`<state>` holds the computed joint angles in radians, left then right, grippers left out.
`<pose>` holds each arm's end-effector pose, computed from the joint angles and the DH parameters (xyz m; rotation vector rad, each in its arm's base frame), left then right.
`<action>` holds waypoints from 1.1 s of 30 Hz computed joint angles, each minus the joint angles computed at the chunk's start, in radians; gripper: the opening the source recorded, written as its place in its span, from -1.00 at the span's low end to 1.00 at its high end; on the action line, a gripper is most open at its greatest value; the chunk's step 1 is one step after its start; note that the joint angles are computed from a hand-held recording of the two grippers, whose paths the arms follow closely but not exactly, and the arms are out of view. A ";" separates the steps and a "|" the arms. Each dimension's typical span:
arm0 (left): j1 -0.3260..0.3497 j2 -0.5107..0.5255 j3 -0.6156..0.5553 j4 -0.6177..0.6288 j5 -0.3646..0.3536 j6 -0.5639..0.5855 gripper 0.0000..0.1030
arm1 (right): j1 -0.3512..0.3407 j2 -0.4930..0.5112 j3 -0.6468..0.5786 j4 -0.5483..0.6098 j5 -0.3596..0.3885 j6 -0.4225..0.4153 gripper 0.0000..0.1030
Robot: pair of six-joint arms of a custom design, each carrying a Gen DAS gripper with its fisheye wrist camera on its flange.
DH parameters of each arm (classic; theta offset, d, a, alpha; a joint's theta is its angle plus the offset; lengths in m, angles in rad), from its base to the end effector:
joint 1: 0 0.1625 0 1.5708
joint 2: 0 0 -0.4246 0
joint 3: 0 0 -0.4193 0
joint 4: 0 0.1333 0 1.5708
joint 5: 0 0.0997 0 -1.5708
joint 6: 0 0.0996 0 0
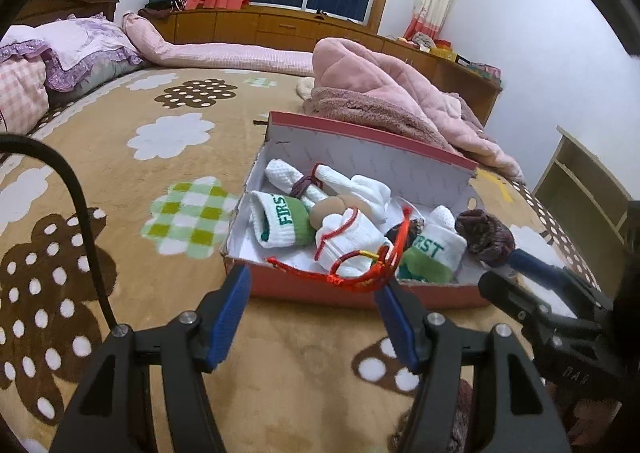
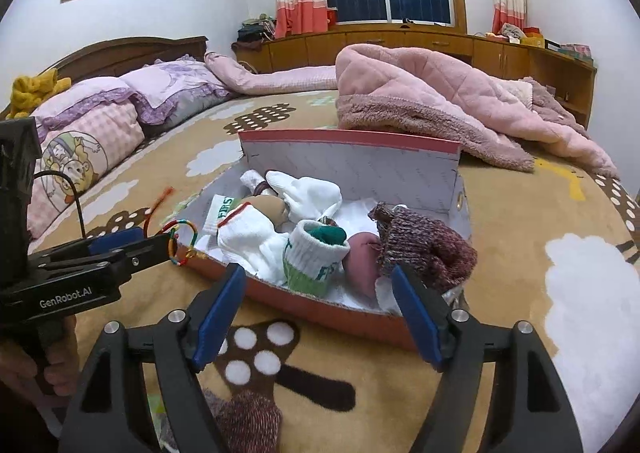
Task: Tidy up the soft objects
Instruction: 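Withdraw both tools toward the last maroon knit sock on the blanket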
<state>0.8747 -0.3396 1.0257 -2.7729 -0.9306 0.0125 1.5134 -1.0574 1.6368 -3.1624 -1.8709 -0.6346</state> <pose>-0.3977 -0.7766 0.0180 0.6776 2.4768 -0.9202 0.0639 -0.6977 0.3369 0.4724 -2.2718 1.0871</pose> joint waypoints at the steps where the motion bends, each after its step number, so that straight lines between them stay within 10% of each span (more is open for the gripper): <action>1: -0.005 -0.011 0.023 -0.013 0.009 0.003 0.29 | 0.001 -0.005 0.006 -0.004 -0.001 -0.003 0.50; 23: -0.033 -0.194 0.370 -0.054 -0.002 0.064 0.30 | -0.014 -0.155 0.185 0.128 0.012 -0.011 0.50; 33: -0.004 -0.195 0.351 -0.012 -0.042 -0.002 0.29 | -0.021 -0.158 0.202 0.185 0.017 -0.018 0.50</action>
